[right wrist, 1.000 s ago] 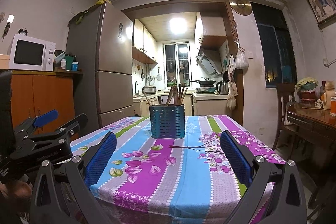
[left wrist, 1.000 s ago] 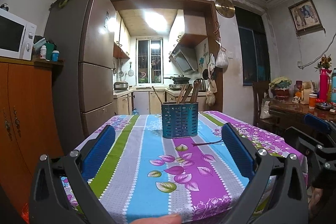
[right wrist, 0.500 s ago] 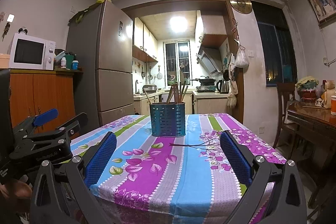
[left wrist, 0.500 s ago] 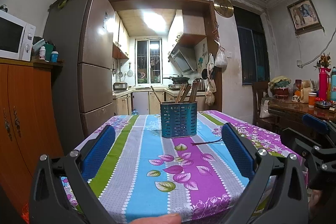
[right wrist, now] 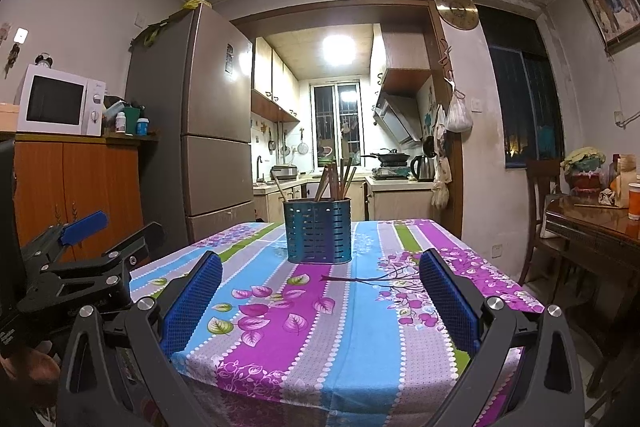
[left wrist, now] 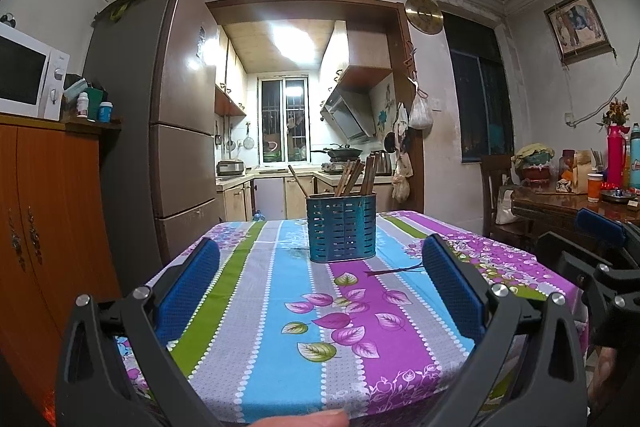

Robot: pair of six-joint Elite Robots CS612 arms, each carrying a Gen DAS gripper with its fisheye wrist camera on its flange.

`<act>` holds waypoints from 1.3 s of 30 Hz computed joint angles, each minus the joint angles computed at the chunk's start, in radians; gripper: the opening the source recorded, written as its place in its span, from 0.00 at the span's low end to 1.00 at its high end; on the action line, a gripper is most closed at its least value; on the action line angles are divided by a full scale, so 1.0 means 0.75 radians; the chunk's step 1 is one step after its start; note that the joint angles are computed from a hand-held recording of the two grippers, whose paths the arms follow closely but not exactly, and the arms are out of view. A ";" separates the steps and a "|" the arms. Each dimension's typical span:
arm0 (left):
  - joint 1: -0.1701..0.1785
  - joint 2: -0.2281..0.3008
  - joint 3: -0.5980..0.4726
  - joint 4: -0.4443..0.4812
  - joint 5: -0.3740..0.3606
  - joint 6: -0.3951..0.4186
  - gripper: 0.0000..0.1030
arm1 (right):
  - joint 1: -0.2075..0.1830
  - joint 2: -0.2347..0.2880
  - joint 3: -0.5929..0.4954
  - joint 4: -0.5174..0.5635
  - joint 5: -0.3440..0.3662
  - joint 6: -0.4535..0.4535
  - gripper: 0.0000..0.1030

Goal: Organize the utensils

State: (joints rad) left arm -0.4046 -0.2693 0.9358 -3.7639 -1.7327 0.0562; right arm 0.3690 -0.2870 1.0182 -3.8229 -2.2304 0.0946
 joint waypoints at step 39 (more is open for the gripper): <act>0.002 0.034 -0.071 0.009 0.019 -0.046 0.95 | -0.003 0.016 -0.012 -0.069 0.000 -0.028 0.96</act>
